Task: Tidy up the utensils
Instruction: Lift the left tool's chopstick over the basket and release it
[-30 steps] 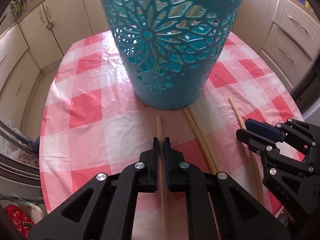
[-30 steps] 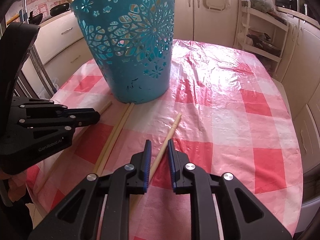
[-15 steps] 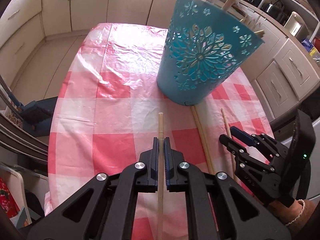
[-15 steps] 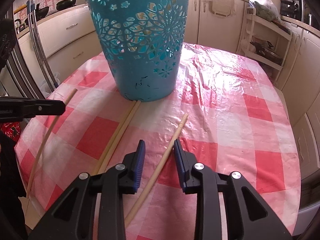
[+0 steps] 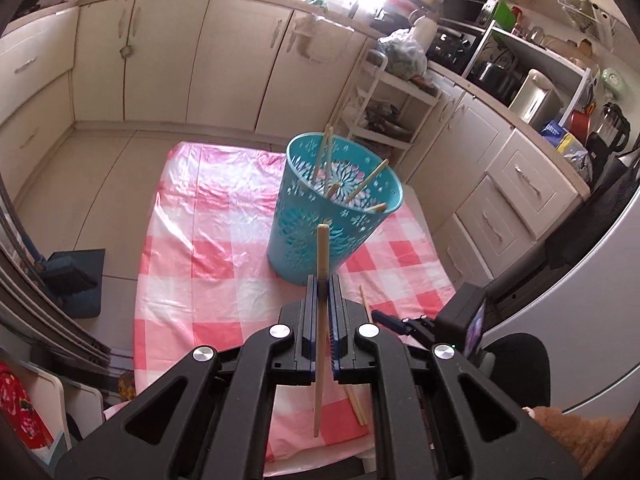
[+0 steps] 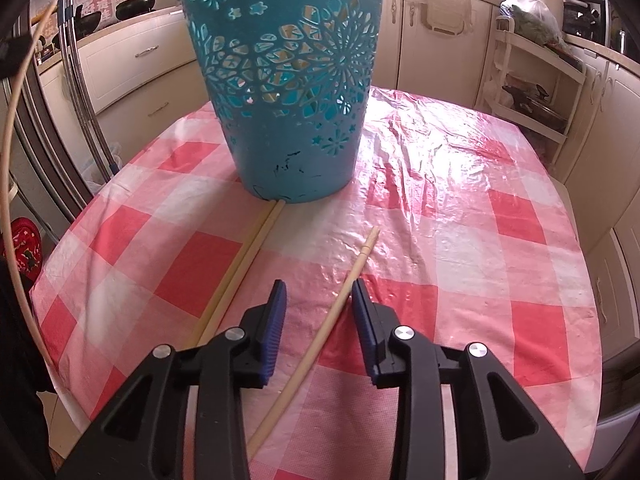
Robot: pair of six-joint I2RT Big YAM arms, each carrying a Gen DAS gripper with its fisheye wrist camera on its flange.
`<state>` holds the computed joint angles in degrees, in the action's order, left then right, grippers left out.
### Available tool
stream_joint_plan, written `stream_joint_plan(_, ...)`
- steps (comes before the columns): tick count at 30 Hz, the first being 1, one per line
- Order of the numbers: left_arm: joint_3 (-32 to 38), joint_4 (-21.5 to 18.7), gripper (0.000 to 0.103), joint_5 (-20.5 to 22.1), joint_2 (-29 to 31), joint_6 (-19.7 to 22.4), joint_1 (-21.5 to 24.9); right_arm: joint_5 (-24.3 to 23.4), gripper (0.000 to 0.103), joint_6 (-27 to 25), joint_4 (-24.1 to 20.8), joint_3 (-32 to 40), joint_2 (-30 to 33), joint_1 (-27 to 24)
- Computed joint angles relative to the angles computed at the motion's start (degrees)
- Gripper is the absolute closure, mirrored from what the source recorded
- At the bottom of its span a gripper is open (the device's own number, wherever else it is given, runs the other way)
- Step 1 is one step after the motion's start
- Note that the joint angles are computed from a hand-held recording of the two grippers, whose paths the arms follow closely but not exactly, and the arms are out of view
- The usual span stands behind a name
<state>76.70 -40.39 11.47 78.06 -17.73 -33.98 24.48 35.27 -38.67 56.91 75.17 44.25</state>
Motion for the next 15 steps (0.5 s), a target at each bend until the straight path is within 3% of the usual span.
stream_joint_plan(8, 9.0, 0.6, 0.098, -0.6, -0.2, 1.1, -0.3, 0.1, 0.065, -0.6, -0.2, 0.3, 0.3, 0.2)
stream_joint_plan(15, 18.9, 5.4, 0.098, -8.7, 3.9, 2.3, -1.8, 0.1, 0.064, -0.6, -0.3, 0.4, 0.4, 0.2)
